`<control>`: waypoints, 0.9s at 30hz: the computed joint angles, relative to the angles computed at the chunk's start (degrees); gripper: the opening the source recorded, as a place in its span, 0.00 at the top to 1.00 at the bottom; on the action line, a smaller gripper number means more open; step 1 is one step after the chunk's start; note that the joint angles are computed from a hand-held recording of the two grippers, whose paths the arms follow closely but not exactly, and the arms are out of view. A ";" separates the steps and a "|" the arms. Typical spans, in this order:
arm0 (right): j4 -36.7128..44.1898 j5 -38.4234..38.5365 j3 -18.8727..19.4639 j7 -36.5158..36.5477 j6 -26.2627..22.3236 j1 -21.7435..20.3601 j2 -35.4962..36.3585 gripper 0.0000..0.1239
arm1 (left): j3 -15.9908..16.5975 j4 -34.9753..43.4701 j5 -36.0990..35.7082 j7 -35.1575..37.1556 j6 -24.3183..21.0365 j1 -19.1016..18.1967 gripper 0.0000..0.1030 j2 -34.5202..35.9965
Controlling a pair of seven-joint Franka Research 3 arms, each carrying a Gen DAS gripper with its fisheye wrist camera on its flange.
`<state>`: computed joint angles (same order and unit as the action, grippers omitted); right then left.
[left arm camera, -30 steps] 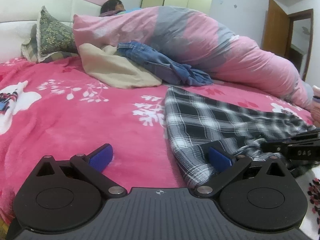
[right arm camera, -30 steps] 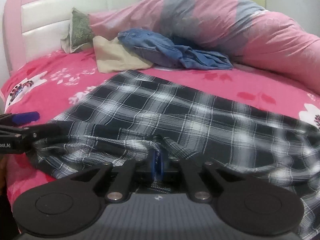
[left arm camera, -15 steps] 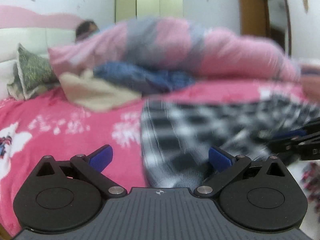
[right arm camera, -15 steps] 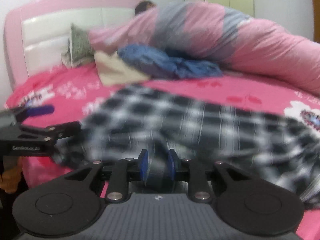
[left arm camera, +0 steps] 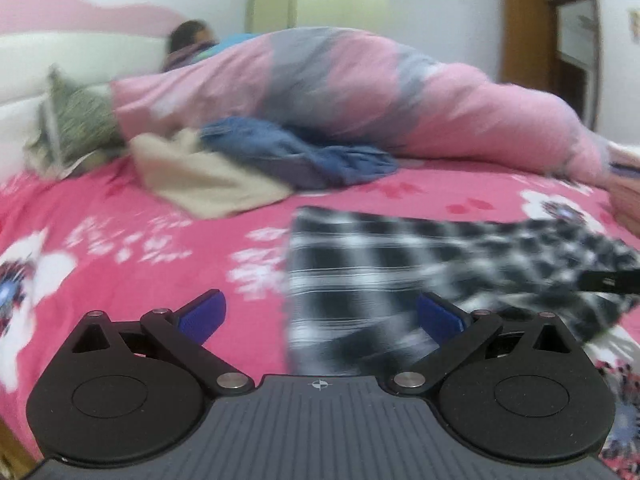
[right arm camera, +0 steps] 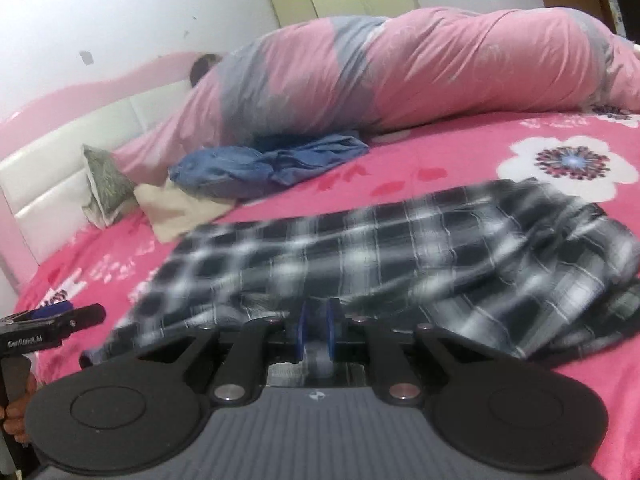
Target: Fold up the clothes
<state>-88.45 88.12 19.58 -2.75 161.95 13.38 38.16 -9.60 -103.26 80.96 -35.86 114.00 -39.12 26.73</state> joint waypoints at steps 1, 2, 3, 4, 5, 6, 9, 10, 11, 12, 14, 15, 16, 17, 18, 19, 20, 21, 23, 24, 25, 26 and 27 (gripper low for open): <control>0.71 -0.33 -0.24 0.18 0.60 0.35 0.71 0.91 | -0.06 1.87 0.00 1.83 0.95 0.25 0.00 1.33; 1.41 -0.97 -0.62 0.82 1.98 0.88 1.42 0.91 | 0.03 3.80 -0.12 3.73 1.94 0.37 0.00 2.67; 2.13 -1.98 -1.06 1.90 3.81 1.49 2.18 0.91 | 0.25 5.79 -0.37 5.69 2.96 0.37 0.00 4.03; 2.62 -3.16 -1.57 3.33 6.02 1.88 2.79 0.91 | 0.56 7.82 -0.79 7.75 3.98 0.30 0.00 5.42; 2.99 -4.03 -1.77 4.96 7.38 1.44 3.31 0.91 | 0.87 9.77 -2.14 10.51 4.47 0.29 0.00 6.95; 3.41 -4.71 -1.86 6.68 8.08 0.64 3.84 0.93 | 1.25 11.72 -3.59 13.27 4.86 0.21 0.01 8.46; 4.57 -4.00 -0.86 13.71 5.06 -4.90 4.52 0.93 | 2.60 14.33 -7.75 18.25 4.36 -0.57 0.00 10.85; 5.16 -3.43 -1.04 15.20 7.03 -5.42 4.70 0.93 | 3.21 13.45 -8.01 17.17 5.10 -0.92 0.00 10.35; 5.57 -2.85 -1.04 15.75 8.66 -6.09 4.79 0.93 | 3.59 12.49 -8.38 16.01 5.71 -1.08 0.00 9.63; 5.49 -1.35 -0.19 15.76 7.91 -7.85 4.61 0.91 | 3.82 11.54 -8.65 14.84 6.27 -1.14 0.00 8.93; 4.52 3.65 1.51 13.06 4.60 -10.83 3.55 0.91 | 3.97 9.75 -9.04 12.56 7.23 -1.02 0.00 7.58; 4.22 5.93 1.66 10.27 3.38 -11.07 3.03 0.91 | 3.91 9.84 -9.46 12.77 6.61 -1.11 0.00 7.45; 3.88 8.03 1.70 7.73 2.06 -11.24 2.48 0.90 | 3.83 10.03 -9.75 13.17 5.97 -1.26 0.00 7.34; 4.12 8.38 1.29 6.38 0.89 -10.72 2.39 0.90 | 3.76 10.21 -9.98 13.55 5.36 -1.41 0.00 7.26; 4.76 7.76 0.65 5.66 -0.17 -9.82 2.59 0.90 | 3.81 10.56 -9.73 13.83 5.20 -1.52 0.00 7.37; 5.95 6.34 -0.24 5.90 -0.83 -8.50 3.21 0.90 | 3.86 10.92 -9.47 14.12 5.04 -1.63 0.00 7.49; 7.50 4.32 -1.02 6.69 -1.16 -7.14 4.12 0.90 | 3.92 11.27 -9.22 14.40 4.89 -1.76 0.00 7.60; 9.02 3.24 -1.56 7.17 0.53 -5.87 5.04 0.90 | 3.99 11.62 -8.97 14.69 4.75 -1.88 0.00 7.72; 12.16 1.45 -2.25 8.33 6.32 -3.53 7.08 0.91 | 4.23 13.03 -8.42 15.57 4.23 -2.21 0.00 8.61; 13.69 0.34 -2.59 9.49 9.48 -2.77 8.42 0.91 | 4.43 14.06 -8.17 16.17 3.91 -2.42 0.00 9.35; 15.23 -1.00 -3.23 11.30 12.67 -2.05 9.94 0.91 | 4.55 15.07 -8.41 16.94 3.96 -2.35 0.00 10.21; 15.57 -2.23 -3.62 13.45 14.30 -2.06 10.74 0.91 | 4.73 16.11 -8.70 17.72 4.02 -2.33 0.00 11.09; 15.21 -3.30 -3.83 15.68 15.01 -2.51 11.10 0.91 | 4.95 17.13 -9.03 18.52 4.11 -2.35 0.00 11.95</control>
<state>-73.25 84.82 15.76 12.93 176.96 10.87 49.25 -4.65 -86.12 71.93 -17.34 118.11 -41.47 38.68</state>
